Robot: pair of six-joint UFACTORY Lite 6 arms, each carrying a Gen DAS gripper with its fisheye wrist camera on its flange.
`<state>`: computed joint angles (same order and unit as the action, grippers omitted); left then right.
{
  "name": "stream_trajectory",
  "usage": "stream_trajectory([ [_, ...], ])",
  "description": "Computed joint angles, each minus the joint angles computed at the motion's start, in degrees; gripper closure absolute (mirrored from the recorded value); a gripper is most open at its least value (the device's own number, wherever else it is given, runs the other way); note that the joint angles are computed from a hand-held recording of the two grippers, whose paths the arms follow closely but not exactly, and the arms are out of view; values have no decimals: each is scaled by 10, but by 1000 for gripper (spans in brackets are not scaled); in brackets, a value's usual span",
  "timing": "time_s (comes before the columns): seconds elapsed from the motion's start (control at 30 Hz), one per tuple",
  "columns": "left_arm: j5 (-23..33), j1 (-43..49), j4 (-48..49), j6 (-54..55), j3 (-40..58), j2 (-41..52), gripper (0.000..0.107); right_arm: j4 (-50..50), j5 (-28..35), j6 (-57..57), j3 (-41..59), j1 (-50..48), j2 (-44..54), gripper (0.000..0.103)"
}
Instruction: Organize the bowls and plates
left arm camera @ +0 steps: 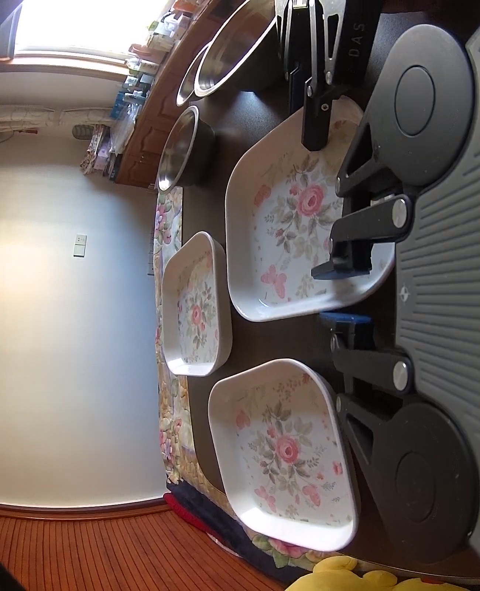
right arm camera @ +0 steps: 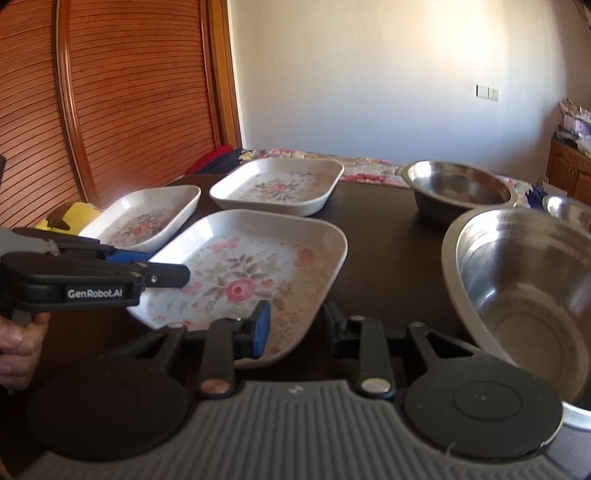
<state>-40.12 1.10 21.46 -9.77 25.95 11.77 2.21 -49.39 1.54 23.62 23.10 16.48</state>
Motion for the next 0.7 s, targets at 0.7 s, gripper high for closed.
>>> stream_trajectory([
  [0.7, 10, 18, 33, -44, -198, -216, 88, -63, -34, 70, -102, -16, -87, 78],
])
